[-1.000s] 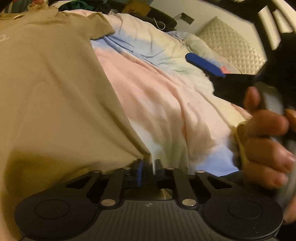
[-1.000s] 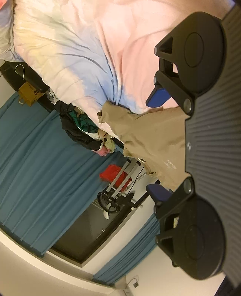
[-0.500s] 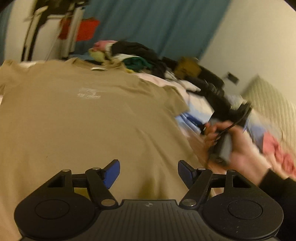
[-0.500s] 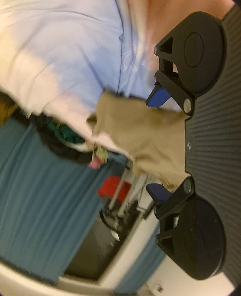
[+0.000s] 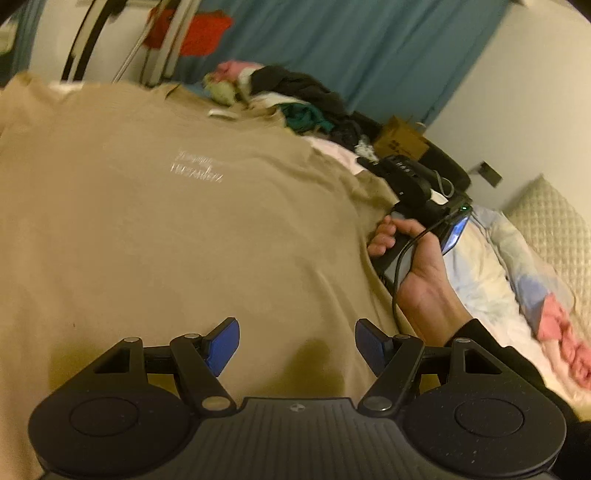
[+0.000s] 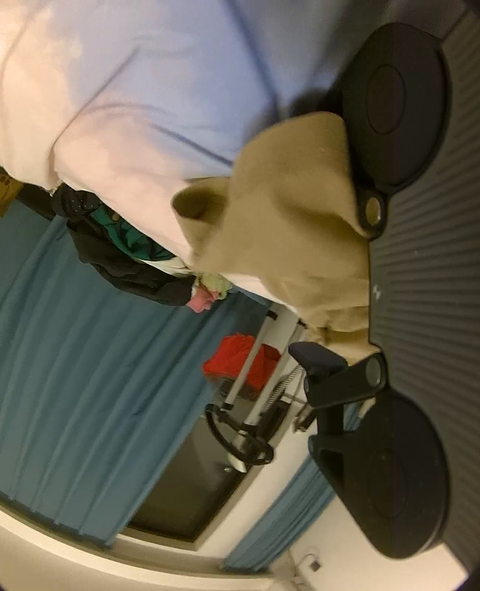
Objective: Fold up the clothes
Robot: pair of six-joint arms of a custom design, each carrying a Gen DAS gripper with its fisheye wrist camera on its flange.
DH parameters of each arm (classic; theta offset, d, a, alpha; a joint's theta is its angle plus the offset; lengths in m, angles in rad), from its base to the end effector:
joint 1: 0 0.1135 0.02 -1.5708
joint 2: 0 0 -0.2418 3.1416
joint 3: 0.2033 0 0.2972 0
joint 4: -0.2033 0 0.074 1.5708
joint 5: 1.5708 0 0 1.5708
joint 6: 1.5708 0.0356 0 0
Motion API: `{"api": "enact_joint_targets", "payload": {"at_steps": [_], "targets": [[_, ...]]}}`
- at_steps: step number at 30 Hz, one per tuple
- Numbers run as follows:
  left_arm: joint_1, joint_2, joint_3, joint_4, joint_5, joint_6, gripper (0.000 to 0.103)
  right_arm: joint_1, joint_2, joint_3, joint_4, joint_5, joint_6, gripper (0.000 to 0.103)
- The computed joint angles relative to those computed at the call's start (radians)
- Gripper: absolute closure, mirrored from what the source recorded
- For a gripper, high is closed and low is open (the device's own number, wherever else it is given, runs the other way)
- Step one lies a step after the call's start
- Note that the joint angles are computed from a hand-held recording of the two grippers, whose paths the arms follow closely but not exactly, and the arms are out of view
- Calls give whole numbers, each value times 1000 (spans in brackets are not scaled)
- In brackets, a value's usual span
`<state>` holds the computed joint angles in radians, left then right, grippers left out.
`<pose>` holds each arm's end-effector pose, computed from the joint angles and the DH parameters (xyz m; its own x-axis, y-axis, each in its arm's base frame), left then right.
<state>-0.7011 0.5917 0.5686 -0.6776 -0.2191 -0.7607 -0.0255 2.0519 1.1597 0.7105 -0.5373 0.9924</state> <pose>0.1539 -0.1198 0.2315 -0.7034 -0.2868 -0.6503 0.0245 0.9046 -0.4255 0.4645 0.0064 0.1200 -0.5018 0.7324 -0.4602 -0.1119 0.4727 0.8741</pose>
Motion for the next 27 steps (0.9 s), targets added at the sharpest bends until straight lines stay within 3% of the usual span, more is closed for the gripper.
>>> {"api": "enact_joint_targets", "payload": {"at_steps": [2,4,5,10,15,19,22,27], "targets": [[32,35,12,18,23,-11,32,6,18,52,-57,22,1,76],[50,67,29,31,25,-8,32,11,17,91,-120,57,-22,92],[56,75,37,33,21,-4,32,16,0,87,-135,93,-46,94],[84,18,54,-8,3,-3,32,-19,-93,40,-176,192,-111,97],[89,-39,112,-146,-90,6,32,-22,-194,63,-320,237,-259,97],[61,-89,173,-309,-194,20,32,64,-317,54,-446,370,-407,97],[74,-153,207,-392,-218,36,30,174,-386,79,-529,516,-525,97],[189,-287,224,-490,-165,71,29,414,-360,163,-566,723,-748,97]]}}
